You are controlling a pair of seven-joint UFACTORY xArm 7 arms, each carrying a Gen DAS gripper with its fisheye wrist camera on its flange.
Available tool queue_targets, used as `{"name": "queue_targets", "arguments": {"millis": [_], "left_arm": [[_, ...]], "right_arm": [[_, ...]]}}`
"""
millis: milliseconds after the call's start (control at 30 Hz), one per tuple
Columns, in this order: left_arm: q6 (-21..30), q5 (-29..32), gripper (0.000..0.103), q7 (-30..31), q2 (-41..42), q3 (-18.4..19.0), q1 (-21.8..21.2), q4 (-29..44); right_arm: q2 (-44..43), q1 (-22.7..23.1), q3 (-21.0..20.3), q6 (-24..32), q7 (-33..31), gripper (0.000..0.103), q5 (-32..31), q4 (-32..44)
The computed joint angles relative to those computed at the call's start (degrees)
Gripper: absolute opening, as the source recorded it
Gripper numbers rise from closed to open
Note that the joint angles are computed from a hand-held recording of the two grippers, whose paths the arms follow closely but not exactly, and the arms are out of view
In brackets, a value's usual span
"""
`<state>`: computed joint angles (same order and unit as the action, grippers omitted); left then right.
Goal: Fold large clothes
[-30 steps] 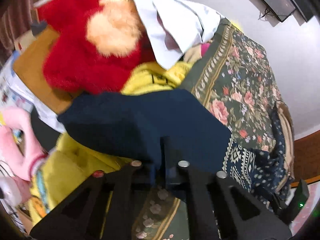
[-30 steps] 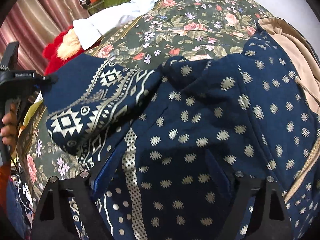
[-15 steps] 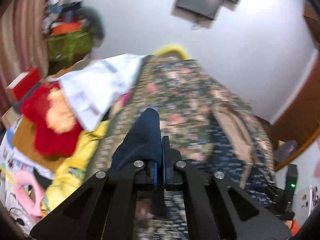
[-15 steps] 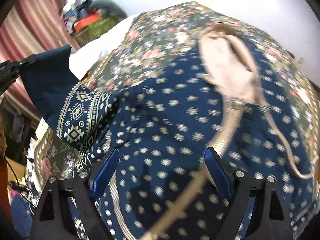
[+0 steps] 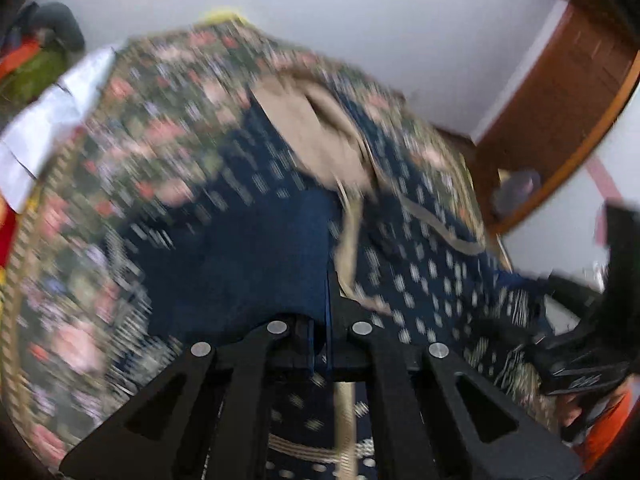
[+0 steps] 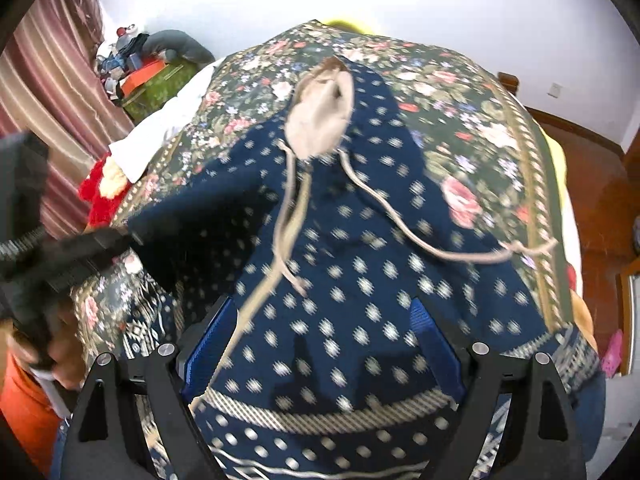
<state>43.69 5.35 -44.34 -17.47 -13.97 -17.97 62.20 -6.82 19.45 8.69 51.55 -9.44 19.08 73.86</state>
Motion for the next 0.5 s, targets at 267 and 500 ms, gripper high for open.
{"name": "queue_targets", "arguments": {"millis": [267,500], "left_arm": [[4.2,-1.9,0.007,0.9,4.8,-1.5,-4.6,-1.0],[7.9,-1.4,0.047,2.8,-1.7,-1.5,-5.6,-3.4]], "right_arm": [[-2.9,-0.6,-0.7,0.9,-1.0,0.087,-0.4,-4.4],[-3.1,1.1,0.9,0.2,-0.4,0.087,-1.3,-3.8]]}}
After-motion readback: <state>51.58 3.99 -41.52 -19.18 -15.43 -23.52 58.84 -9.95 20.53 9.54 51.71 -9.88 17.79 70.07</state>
